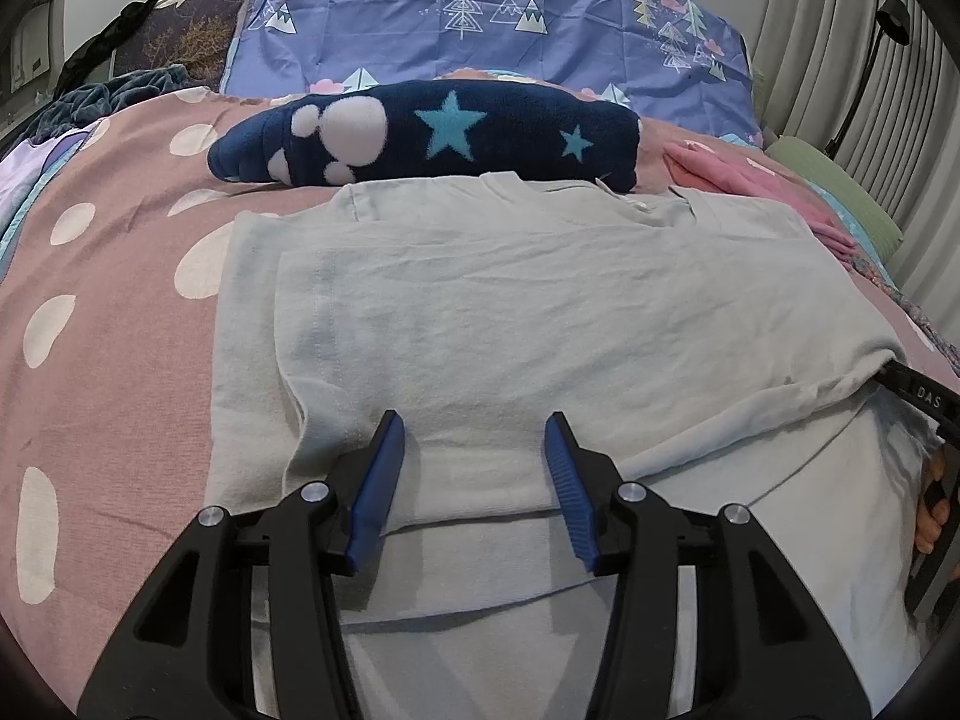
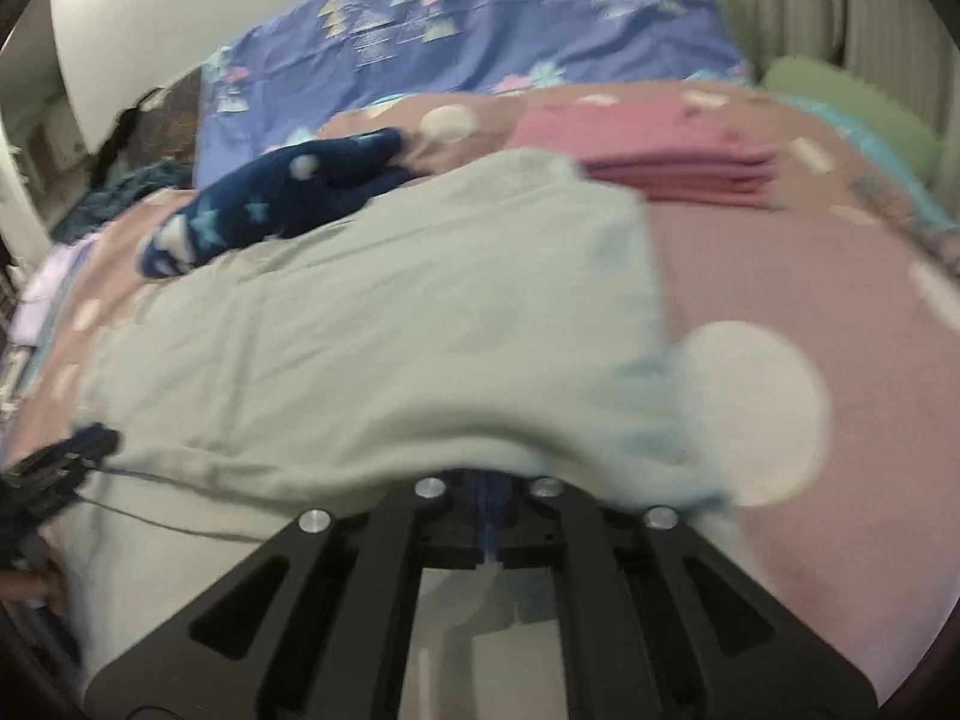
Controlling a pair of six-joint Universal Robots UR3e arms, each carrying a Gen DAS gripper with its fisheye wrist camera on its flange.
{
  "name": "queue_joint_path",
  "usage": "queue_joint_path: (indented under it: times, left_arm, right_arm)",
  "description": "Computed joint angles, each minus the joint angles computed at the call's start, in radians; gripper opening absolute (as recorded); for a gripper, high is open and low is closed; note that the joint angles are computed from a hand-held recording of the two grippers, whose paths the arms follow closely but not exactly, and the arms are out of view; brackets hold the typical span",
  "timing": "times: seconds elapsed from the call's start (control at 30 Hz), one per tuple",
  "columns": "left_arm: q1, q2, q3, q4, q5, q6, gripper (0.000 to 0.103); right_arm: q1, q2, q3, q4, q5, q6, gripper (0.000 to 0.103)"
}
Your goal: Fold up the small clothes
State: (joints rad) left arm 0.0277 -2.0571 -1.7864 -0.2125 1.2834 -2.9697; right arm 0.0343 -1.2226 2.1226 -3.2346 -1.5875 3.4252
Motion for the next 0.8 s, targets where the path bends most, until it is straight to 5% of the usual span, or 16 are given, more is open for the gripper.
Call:
queue_joint_path:
  times: [0.17,0.27,0.4,0.6,0.8]
  left_arm:
    - [0.002,0.0,-0.001,0.002,-0.006,-0.002,0.051]
    - [0.002,0.0,-0.002,0.003,-0.007,-0.002,0.051]
    - [0.004,0.002,-0.006,0.004,-0.013,-0.005,0.052]
    - [0.005,0.001,-0.004,0.003,-0.016,-0.003,0.052]
    - [0.001,-0.001,-0.003,0.005,-0.007,0.004,0.052]
  right_arm:
    - [0.015,0.047,-0.085,0.059,-0.046,0.023,0.0]
    - [-0.058,-0.019,0.009,0.029,-0.051,0.101,0.0]
    - [-0.084,-0.11,0.123,0.0,-0.033,0.028,0.0]
    - [-0.271,-0.415,0.399,0.089,0.22,-0.161,0.001]
    - [-0.298,-0.623,0.404,0.232,0.269,-0.19,0.01]
